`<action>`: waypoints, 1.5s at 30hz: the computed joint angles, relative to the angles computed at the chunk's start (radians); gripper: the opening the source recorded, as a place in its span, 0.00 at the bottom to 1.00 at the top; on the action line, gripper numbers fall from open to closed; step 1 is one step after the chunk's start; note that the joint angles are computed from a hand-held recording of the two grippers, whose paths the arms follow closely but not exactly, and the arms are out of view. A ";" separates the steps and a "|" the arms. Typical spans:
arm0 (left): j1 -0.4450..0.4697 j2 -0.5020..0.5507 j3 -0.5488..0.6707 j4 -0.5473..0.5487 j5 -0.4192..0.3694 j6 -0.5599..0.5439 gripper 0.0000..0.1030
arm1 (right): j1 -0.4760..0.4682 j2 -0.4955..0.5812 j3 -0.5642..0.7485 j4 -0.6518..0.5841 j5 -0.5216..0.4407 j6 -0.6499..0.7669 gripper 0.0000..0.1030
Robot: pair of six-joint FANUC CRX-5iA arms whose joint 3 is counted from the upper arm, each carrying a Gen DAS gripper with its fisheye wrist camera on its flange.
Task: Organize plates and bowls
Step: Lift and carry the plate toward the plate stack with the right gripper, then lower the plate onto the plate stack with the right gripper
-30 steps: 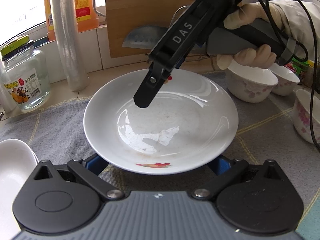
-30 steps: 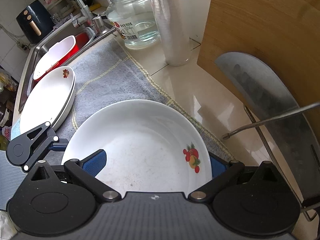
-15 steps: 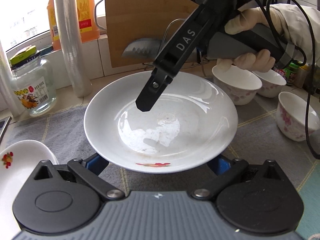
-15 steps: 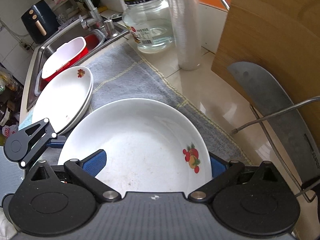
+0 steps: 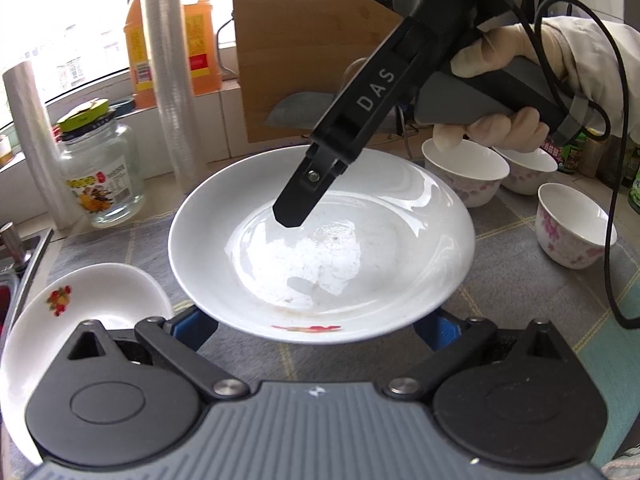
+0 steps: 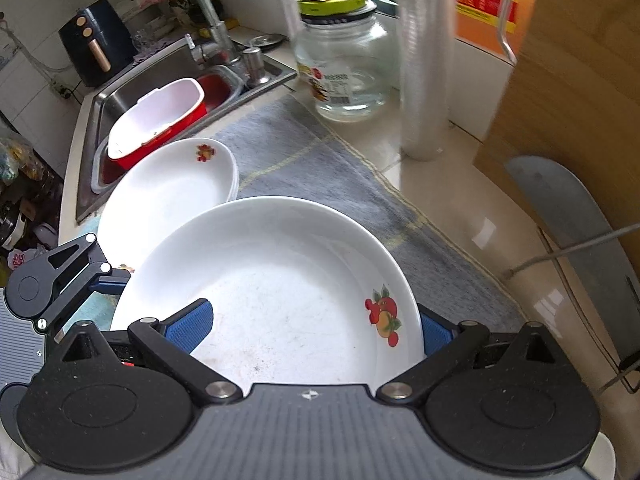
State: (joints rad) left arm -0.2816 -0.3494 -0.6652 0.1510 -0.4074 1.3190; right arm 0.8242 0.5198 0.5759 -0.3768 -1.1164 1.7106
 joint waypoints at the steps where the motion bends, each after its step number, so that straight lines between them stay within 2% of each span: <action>1: 0.005 -0.013 -0.005 -0.003 -0.006 0.002 0.99 | 0.005 0.000 0.005 0.000 -0.001 0.000 1.00; 12: 0.100 -0.157 -0.070 -0.009 -0.074 -0.010 0.99 | 0.058 0.068 0.138 -0.016 -0.050 0.012 1.00; 22: 0.197 -0.244 -0.108 -0.025 -0.132 -0.007 0.99 | 0.099 0.194 0.340 -0.031 -0.131 0.035 1.00; 30: 0.234 -0.272 -0.115 -0.051 -0.163 0.028 0.99 | 0.115 0.292 0.499 -0.045 -0.204 0.042 1.00; 45: 0.308 -0.283 -0.152 0.025 -0.174 -0.029 0.99 | 0.137 0.477 0.802 -0.028 -0.348 0.005 1.00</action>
